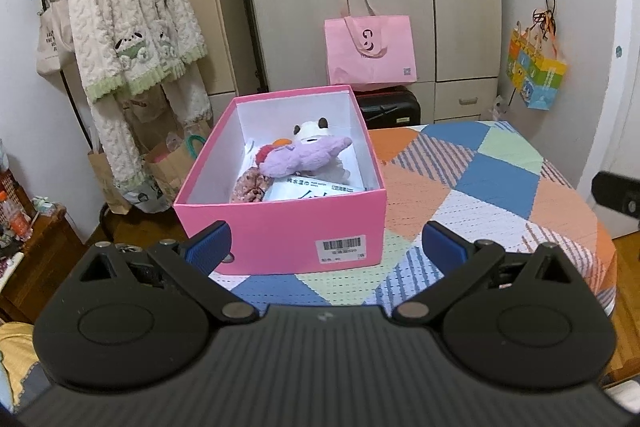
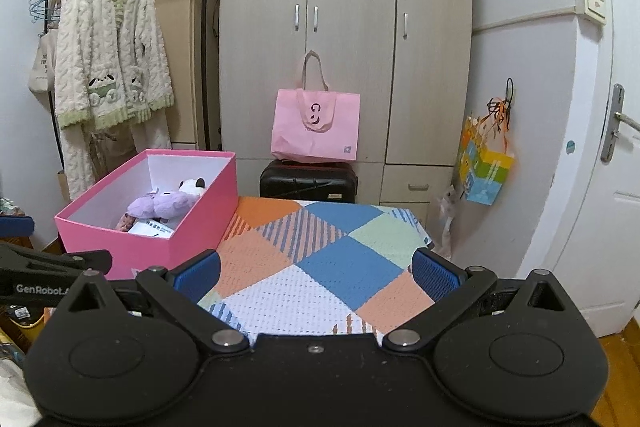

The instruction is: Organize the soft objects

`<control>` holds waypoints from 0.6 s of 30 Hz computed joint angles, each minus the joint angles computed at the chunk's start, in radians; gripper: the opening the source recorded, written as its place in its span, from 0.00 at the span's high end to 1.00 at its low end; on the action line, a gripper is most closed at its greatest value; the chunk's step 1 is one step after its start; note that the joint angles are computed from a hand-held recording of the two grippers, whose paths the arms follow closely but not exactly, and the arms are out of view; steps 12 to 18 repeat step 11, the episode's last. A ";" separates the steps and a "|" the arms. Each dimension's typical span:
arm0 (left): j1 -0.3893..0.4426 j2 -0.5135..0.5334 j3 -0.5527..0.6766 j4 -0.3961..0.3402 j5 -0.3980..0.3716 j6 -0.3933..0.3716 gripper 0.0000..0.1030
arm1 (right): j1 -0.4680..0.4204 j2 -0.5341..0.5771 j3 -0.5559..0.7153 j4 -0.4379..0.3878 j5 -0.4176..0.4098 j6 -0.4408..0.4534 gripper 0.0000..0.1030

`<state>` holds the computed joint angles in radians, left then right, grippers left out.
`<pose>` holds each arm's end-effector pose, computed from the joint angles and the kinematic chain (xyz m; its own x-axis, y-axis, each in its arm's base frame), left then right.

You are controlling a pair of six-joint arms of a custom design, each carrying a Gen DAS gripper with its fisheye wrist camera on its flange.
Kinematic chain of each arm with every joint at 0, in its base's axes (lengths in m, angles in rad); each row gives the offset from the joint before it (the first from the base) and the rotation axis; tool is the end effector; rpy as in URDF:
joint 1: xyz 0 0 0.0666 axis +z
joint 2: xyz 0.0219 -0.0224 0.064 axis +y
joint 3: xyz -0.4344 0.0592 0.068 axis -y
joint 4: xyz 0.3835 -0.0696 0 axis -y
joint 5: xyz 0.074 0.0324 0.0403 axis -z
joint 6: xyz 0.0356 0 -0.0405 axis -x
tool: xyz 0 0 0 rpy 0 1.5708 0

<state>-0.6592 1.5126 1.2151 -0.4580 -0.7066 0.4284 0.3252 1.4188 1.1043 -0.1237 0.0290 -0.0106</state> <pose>0.4128 -0.2911 0.3864 -0.5313 0.0120 -0.8471 -0.1412 0.9847 0.1025 0.4621 0.1543 0.4050 -0.4052 -0.1254 -0.9056 -0.2902 0.9570 -0.0027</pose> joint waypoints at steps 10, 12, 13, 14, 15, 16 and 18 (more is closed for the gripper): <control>-0.008 -0.002 -0.003 0.012 -0.014 -0.003 0.00 | -0.004 0.003 -0.002 -0.001 0.012 -0.014 0.00; -0.008 -0.002 -0.004 0.013 -0.013 -0.004 0.00 | -0.004 0.003 -0.002 -0.001 0.012 -0.016 0.00; -0.008 -0.002 -0.004 0.013 -0.013 -0.004 0.00 | -0.004 0.003 -0.002 -0.001 0.012 -0.016 0.00; -0.008 -0.002 -0.004 0.013 -0.013 -0.004 0.00 | -0.004 0.003 -0.002 -0.001 0.012 -0.016 0.00; -0.008 -0.002 -0.004 0.013 -0.013 -0.004 0.00 | -0.004 0.003 -0.002 -0.001 0.012 -0.016 0.00; -0.008 -0.002 -0.004 0.013 -0.013 -0.004 0.00 | -0.004 0.003 -0.002 -0.001 0.012 -0.016 0.00; -0.008 -0.002 -0.004 0.013 -0.013 -0.004 0.00 | -0.004 0.003 -0.002 -0.001 0.012 -0.016 0.00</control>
